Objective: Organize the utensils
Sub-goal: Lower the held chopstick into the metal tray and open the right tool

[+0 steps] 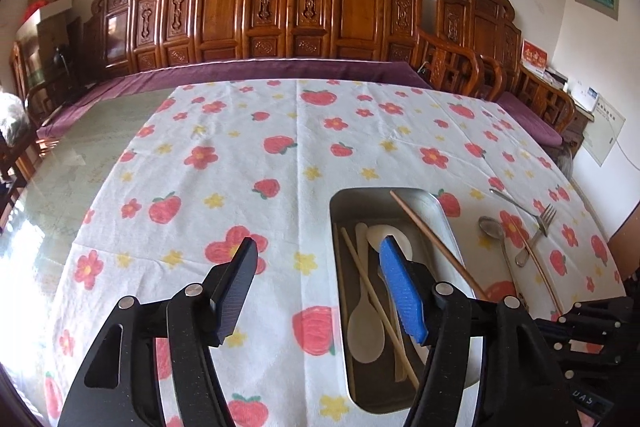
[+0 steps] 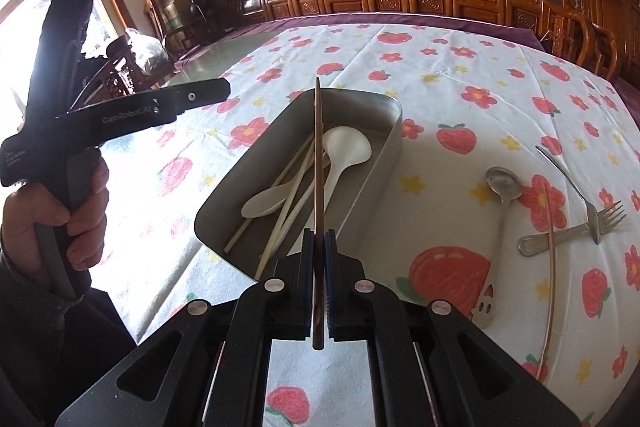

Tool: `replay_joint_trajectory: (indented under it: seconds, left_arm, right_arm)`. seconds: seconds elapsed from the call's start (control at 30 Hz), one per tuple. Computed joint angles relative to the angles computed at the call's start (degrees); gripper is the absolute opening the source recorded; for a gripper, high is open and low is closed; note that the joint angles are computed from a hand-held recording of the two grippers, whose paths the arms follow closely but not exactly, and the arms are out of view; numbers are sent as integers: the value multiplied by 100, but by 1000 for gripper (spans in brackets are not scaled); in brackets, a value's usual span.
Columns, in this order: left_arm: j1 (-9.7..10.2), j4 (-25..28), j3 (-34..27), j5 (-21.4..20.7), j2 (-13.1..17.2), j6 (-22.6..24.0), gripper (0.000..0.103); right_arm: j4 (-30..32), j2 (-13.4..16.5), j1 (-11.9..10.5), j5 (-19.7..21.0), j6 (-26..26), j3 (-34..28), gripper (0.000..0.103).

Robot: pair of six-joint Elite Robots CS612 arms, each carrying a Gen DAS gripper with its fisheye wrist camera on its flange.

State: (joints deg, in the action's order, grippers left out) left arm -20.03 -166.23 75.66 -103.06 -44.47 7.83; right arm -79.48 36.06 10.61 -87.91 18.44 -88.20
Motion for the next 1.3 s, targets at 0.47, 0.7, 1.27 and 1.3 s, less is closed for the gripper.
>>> replay_joint_trajectory:
  seconds: [0.47, 0.7, 1.27, 1.3]
  left_arm:
    - [110, -111, -115, -27, 36, -307, 81]
    - [126, -72, -152, -7, 50, -380, 81]
    - [115, -19, -151, 28, 57, -378, 81]
    - [116, -14, -150, 30, 59, -384, 81]
  right_arm:
    - [119, -300, 98, -217, 114, 611, 6]
    - [103, -358, 110, -208, 222, 815, 6]
    - [-336, -364, 126, -519, 440, 974, 7]
    - [-367, -349, 118, -418, 433, 967, 9]
